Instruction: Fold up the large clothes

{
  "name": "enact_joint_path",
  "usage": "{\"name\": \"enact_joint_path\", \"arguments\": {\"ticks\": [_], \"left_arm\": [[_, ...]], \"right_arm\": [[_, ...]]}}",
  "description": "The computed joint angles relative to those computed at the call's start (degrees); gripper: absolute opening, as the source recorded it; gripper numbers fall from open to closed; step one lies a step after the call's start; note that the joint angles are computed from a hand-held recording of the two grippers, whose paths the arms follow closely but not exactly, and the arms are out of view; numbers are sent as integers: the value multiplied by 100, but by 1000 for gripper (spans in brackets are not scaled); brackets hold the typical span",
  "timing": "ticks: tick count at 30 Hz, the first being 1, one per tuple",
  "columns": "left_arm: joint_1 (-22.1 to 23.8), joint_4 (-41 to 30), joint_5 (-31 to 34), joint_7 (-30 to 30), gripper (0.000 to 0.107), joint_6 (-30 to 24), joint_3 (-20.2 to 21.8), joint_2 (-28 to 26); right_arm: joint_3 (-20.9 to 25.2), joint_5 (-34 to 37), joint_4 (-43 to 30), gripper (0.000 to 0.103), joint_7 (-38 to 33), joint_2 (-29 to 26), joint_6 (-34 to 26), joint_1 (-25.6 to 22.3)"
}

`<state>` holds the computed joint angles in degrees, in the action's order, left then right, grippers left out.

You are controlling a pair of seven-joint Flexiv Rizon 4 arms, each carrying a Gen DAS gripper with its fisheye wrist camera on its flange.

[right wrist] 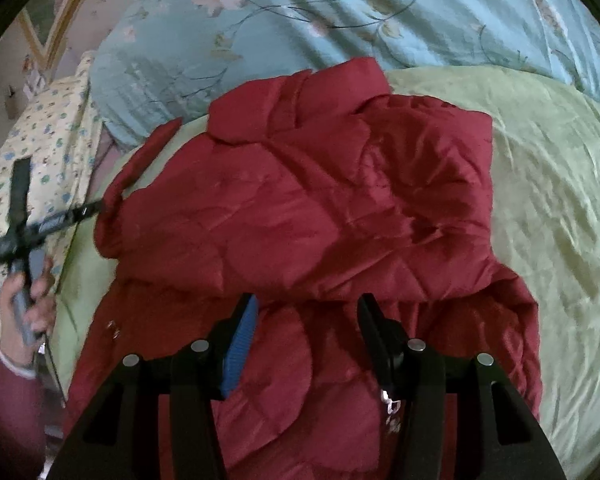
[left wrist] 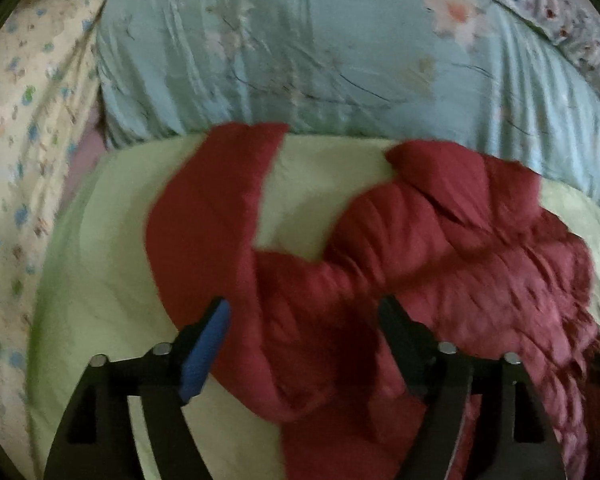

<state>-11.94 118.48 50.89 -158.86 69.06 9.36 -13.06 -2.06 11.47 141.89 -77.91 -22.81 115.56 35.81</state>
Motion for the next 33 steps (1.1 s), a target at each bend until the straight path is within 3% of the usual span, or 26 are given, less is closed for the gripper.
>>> {"name": "enact_joint_path", "arguments": {"ticks": [4, 8, 14, 16, 17, 20, 24, 29, 33], "left_arm": [[130, -619, -463, 894, 80, -909, -111, -310], [121, -1553, -816, 1651, 80, -1881, -102, -989], [-96, -2748, -1085, 2073, 79, -3003, 156, -2056], [-77, -2966, -1226, 2197, 47, -3182, 209, -2297], [-45, -3040, -1335, 2247, 14, -3252, 228, -2382], [112, -2638, -1507, 1889, 9, -2422, 345, -2198], [-67, -1876, -1212, 1149, 8, -1345, 593, -1625], [-321, -935, -575, 127, 8, 98, 747, -851], [-729, -671, 181, -838, 8, 621, 848, -525]], "right_arm": [[459, -269, 115, 55, 149, 83, 121, -370], [630, -375, 214, 56, 215, 175, 248, -467], [968, -679, 376, 57, 457, 281, 477, -848], [886, -627, 392, 58, 400, 344, 412, -739], [886, -639, 396, 58, 396, 359, 396, -740], [888, -653, 422, 58, 384, 390, 407, -748], [926, -563, 457, 58, 379, 340, 618, -723], [987, -561, 451, 58, 463, 269, 712, -770], [995, -551, 478, 58, 543, 268, 718, -787]]}}
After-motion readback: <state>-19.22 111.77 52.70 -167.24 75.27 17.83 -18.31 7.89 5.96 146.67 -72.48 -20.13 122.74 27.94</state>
